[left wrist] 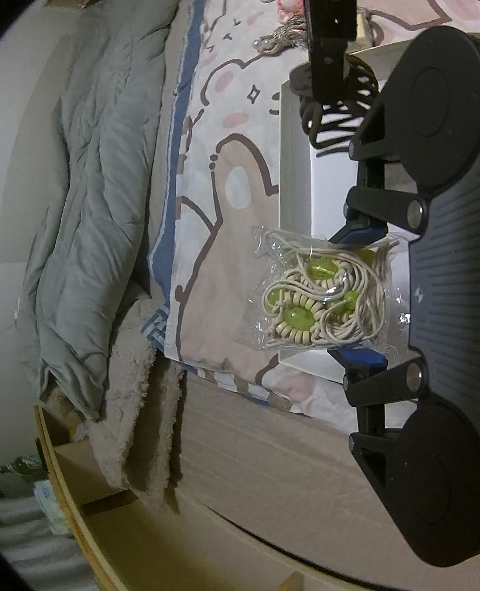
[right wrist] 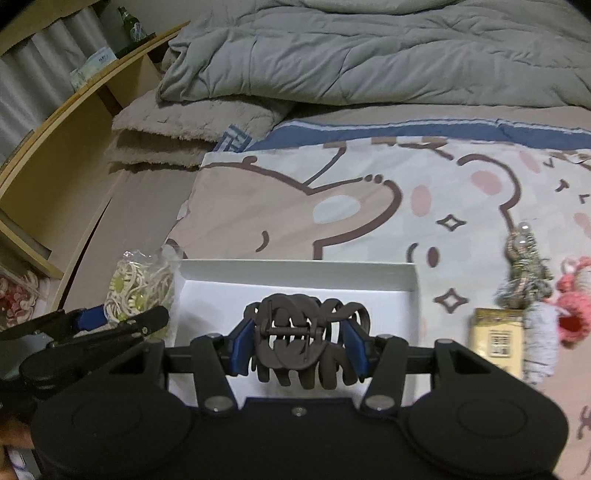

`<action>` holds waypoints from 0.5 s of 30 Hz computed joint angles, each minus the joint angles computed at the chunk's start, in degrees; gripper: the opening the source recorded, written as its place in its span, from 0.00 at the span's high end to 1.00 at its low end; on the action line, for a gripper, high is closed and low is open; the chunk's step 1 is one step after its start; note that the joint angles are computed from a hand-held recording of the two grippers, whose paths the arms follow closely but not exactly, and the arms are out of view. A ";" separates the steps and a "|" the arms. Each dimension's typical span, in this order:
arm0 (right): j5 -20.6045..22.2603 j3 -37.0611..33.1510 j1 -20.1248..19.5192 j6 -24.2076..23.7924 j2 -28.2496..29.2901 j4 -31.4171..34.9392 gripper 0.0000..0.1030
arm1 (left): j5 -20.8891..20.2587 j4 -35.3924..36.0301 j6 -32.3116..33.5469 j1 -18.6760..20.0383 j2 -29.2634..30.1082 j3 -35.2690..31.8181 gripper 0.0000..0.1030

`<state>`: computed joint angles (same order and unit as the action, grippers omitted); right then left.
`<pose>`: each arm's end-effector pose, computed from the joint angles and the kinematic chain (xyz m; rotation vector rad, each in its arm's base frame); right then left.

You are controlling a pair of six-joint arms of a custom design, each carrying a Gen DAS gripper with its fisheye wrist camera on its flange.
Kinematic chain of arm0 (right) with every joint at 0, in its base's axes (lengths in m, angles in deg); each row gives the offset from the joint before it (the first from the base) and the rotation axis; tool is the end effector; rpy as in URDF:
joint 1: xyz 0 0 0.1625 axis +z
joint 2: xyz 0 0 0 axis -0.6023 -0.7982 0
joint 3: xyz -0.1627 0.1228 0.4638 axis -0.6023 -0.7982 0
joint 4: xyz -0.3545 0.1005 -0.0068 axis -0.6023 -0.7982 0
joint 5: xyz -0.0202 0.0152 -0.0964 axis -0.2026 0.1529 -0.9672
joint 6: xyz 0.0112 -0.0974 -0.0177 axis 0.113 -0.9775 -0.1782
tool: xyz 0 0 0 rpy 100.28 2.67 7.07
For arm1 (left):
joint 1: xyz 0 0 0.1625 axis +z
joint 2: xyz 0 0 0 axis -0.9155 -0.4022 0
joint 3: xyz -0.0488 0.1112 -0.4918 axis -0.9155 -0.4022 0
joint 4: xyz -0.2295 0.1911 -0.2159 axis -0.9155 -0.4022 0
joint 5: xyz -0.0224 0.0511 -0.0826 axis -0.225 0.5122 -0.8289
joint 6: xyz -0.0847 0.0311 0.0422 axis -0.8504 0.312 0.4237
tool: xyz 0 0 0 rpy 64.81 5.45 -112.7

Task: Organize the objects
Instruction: 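Carry the claw clip and bead bag with both grippers over the white box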

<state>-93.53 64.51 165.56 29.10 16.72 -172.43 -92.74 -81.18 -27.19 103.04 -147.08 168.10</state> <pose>0.3505 -0.3452 0.1708 -0.1207 -2.4746 0.9490 -0.2310 -0.4290 0.2828 0.8658 2.2538 -0.6142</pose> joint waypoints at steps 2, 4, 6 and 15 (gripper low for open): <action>0.00 -0.81 -0.40 -0.05 1.18 -0.20 0.48 | -0.18 0.22 0.11 0.96 0.34 -0.09 0.48; -0.14 -1.49 -0.69 -0.56 2.61 -1.28 0.48 | 1.14 -0.20 1.01 1.32 0.85 0.20 0.48; 0.16 -2.02 -1.12 -0.89 3.85 -2.42 0.48 | 1.41 -0.35 1.57 2.09 0.98 -0.02 0.48; 1.13 -5.06 -2.29 -2.46 7.76 -3.78 0.48 | 3.13 -0.93 4.37 4.16 1.87 0.23 0.48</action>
